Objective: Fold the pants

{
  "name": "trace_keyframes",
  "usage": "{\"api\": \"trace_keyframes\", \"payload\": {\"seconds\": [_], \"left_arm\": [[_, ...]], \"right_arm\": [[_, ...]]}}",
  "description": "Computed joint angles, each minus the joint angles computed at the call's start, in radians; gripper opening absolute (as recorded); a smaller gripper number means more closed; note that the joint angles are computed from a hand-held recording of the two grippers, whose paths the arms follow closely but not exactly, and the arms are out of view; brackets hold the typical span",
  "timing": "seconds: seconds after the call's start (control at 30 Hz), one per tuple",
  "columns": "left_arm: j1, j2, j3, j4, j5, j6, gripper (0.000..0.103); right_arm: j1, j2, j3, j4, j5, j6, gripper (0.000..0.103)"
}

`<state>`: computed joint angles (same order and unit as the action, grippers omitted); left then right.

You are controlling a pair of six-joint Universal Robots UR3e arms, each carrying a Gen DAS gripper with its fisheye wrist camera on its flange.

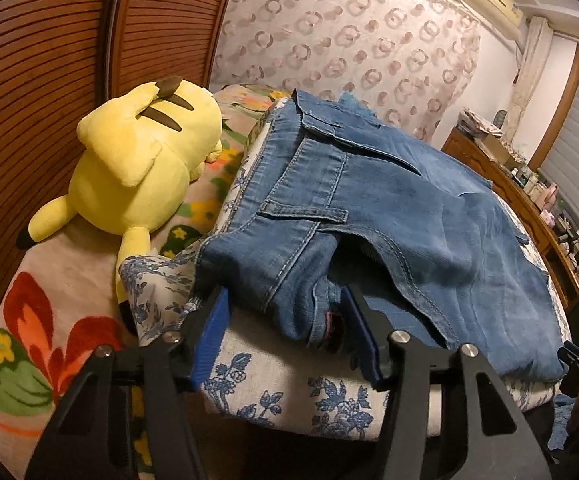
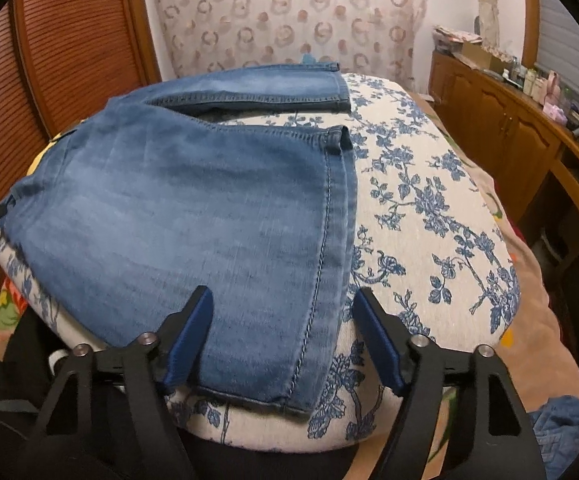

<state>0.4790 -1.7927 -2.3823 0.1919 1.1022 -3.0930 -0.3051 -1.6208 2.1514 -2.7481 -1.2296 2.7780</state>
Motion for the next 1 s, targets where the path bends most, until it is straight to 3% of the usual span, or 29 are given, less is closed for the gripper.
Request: {"api": "trace_keyframes", "payload": {"seconds": [0.23,0.33,0.5,0.6,1.0], "left_arm": [[-0.002,-0.017,0.004,0.028,0.003,-0.004,0.045],[-0.006,-0.028,0.008,0.044,0.009,-0.006,0.033],[-0.03,0.019,-0.001,0.034,0.027,0.012,0.011],[-0.048,0.068,-0.008,0.046,0.054,0.01,0.007],[-0.083,0.171,0.106,-0.04,0.047,-0.009,0.005]], "right_arm": [[0.007,-0.028,0.005,0.039,-0.018,-0.044,0.055],[-0.002,-0.037,0.014,0.04,-0.008,-0.049,0.051],[-0.01,-0.036,0.008,0.064,0.049,-0.068,0.02],[-0.008,-0.031,-0.002,0.082,0.076,-0.084,0.012],[-0.05,-0.039,-0.128,0.101,0.182,-0.044,0.008]]}}
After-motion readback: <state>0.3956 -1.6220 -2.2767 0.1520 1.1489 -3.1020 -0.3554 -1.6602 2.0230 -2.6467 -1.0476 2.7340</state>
